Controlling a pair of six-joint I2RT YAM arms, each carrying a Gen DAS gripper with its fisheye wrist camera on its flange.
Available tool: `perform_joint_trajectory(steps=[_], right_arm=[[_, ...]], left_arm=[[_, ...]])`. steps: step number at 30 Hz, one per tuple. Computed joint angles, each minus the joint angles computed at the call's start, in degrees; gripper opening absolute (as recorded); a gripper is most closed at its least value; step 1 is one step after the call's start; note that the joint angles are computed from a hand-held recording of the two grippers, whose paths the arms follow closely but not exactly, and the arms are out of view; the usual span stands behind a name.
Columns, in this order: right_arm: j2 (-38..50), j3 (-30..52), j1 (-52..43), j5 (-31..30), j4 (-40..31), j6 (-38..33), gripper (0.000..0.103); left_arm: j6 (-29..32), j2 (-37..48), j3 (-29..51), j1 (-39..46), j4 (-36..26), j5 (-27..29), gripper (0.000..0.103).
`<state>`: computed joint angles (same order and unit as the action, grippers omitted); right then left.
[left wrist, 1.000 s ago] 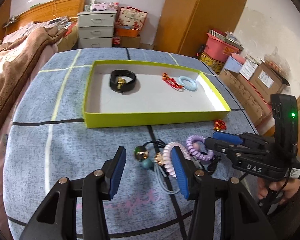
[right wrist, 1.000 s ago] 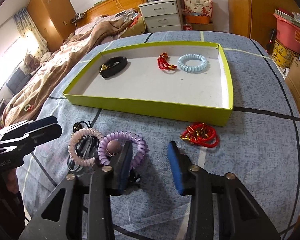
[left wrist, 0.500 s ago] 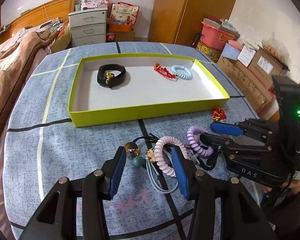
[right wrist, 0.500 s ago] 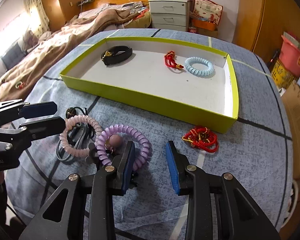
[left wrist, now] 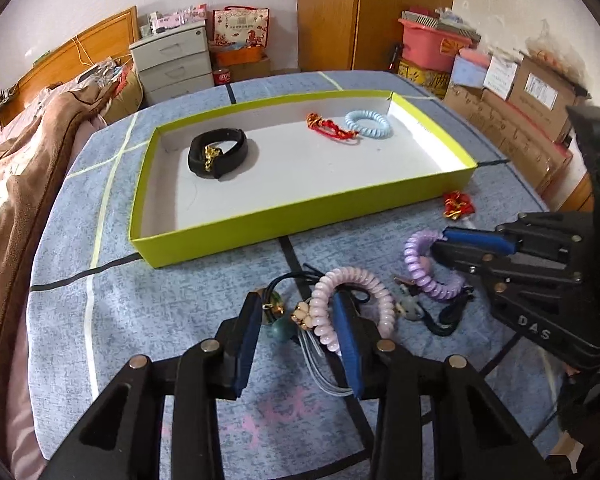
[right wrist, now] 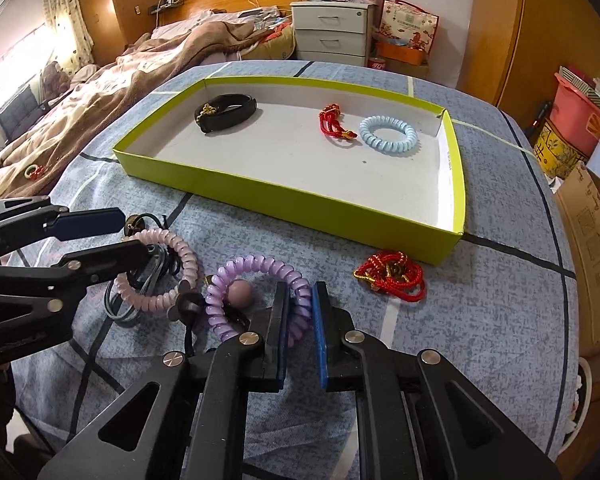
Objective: Organize jewelry
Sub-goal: 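Close the left tool on the pale pink coil while the right tool grasps the purple coil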
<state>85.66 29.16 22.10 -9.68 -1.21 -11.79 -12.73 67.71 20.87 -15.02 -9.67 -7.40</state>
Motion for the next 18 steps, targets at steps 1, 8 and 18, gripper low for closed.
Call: perform_joint_trajectory(steps=[1,8,18], right_arm=[[0.02,-0.01,-0.19,-0.27,0.06,0.06,0.011],[-0.21,-0.03,-0.85,-1.22,-0.16,0.69,0.011],[-0.94,-0.77,-1.75,-2.21,0.44,1.48,0.011]], left_arm=[[0.26,0.39,0.07,0.02,0.14,0.35,0.039],[-0.31,1.77,0.2,-1.26,0.73,-0.94,0.034],[-0.45,-3.43,-1.37,0.43,-0.86,-0.51,0.013]])
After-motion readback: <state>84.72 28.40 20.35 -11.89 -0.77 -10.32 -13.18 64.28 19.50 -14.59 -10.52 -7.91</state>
